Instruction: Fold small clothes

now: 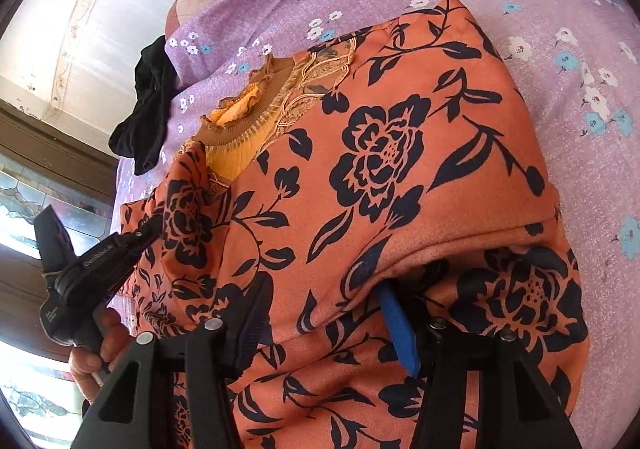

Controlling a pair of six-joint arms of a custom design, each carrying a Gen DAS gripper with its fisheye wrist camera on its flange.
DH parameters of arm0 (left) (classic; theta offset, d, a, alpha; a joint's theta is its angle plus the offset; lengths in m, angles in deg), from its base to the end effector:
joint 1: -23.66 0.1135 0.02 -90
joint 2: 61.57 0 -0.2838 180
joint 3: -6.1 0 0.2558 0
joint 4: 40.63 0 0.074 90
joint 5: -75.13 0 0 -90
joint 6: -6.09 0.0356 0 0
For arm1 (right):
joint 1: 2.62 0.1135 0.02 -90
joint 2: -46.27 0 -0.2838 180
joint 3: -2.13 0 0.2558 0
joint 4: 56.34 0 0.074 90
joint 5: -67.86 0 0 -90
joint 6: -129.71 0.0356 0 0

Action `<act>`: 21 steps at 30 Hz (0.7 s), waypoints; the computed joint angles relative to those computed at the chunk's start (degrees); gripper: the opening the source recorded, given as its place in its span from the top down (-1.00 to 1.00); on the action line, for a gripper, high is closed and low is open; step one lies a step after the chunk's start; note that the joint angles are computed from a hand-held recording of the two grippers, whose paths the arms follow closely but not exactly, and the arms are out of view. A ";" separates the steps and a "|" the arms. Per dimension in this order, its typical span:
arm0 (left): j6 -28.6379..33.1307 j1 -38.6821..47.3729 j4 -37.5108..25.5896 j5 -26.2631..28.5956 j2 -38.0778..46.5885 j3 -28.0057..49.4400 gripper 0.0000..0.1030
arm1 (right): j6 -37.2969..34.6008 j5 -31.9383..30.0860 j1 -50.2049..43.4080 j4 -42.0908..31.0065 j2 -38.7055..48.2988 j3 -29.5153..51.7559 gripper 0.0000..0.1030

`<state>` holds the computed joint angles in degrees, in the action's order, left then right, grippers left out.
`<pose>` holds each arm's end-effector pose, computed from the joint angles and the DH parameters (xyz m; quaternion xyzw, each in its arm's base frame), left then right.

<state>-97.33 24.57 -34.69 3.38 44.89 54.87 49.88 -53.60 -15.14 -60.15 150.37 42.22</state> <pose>0.3040 -0.0063 0.0848 -0.0648 0.9320 -0.1842 0.3052 0.2389 -0.0340 0.0622 0.1347 0.9364 0.2622 0.1906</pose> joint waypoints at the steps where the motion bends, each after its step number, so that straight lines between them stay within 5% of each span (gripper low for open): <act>1: 0.18 0.41 0.33 0.01 -2.52 -1.57 0.88 | -0.07 -0.14 -0.22 -0.32 -0.15 0.05 -0.12; 8: 3.75 6.27 1.40 -6.19 -20.29 -14.20 0.88 | 1.03 1.27 -2.46 1.38 -5.16 -2.33 -0.12; 15: 0.60 10.20 -1.89 -13.91 -15.03 -13.49 0.88 | 3.23 1.93 -3.21 6.36 -6.50 -4.73 -0.13; 21: 2.82 14.99 -5.63 -11.20 -11.64 -12.12 0.69 | 3.74 1.50 -4.25 9.42 -7.62 -5.66 -0.13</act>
